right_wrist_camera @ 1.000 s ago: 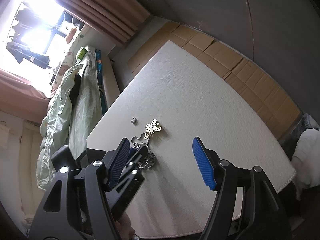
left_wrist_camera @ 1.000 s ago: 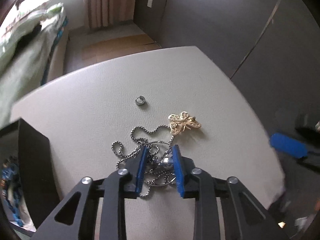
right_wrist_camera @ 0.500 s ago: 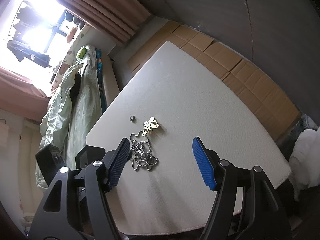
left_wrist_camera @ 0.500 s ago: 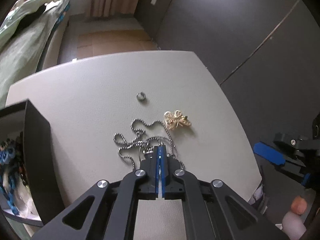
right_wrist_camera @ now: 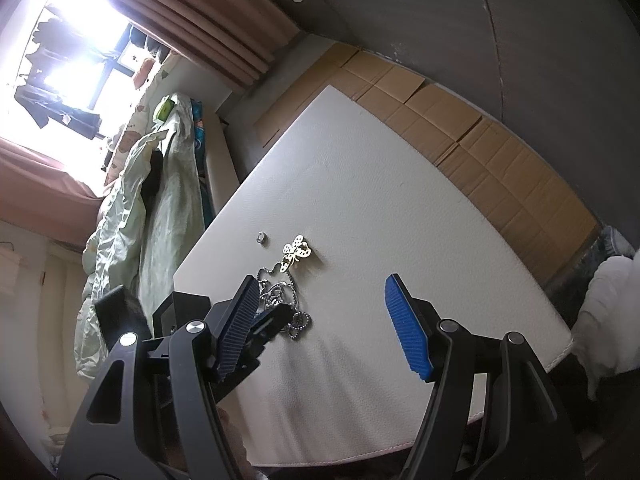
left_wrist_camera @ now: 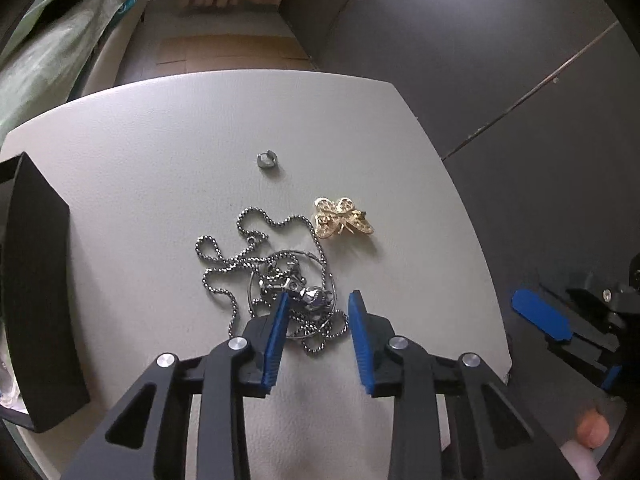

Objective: Organize jewelry

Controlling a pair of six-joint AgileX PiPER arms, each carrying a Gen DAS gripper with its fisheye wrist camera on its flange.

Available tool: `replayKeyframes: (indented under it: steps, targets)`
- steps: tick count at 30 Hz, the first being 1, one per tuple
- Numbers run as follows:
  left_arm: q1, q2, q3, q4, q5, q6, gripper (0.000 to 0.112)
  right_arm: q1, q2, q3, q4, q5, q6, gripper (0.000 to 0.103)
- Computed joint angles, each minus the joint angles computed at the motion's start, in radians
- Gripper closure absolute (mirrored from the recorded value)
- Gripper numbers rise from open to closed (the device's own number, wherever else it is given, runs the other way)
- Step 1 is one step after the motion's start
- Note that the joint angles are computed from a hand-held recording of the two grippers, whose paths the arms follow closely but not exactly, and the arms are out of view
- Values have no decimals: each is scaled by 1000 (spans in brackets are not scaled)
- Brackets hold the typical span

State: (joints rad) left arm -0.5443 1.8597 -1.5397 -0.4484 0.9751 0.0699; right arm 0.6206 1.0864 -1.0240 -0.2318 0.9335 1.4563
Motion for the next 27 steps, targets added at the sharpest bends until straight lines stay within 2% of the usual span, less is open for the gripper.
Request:
replayKeyframes:
  steps: [7,12,14,16,23,27]
  targets:
    - [-2,9,-1,25,-55,-40,83,-6,0,-1,7,-1,-8,37]
    - [-11,0,3,51,-62,-38,82,-4,0,-2,3,0,-4,37]
    - [-31,-4,0,100,-62,-57,85,-3,1,-2,3,0,-4,37]
    - [-65,-10,-3,194,-65,-111,95,-3,1,-2,3,1,-4,37]
    - [-147,-28,15,360,-70,-161,94,-39,-4,-5,35,4,-55,37]
    - [-157,-41,44,365,-89,-155,95,-41,1,-8,40,4,-63,37]
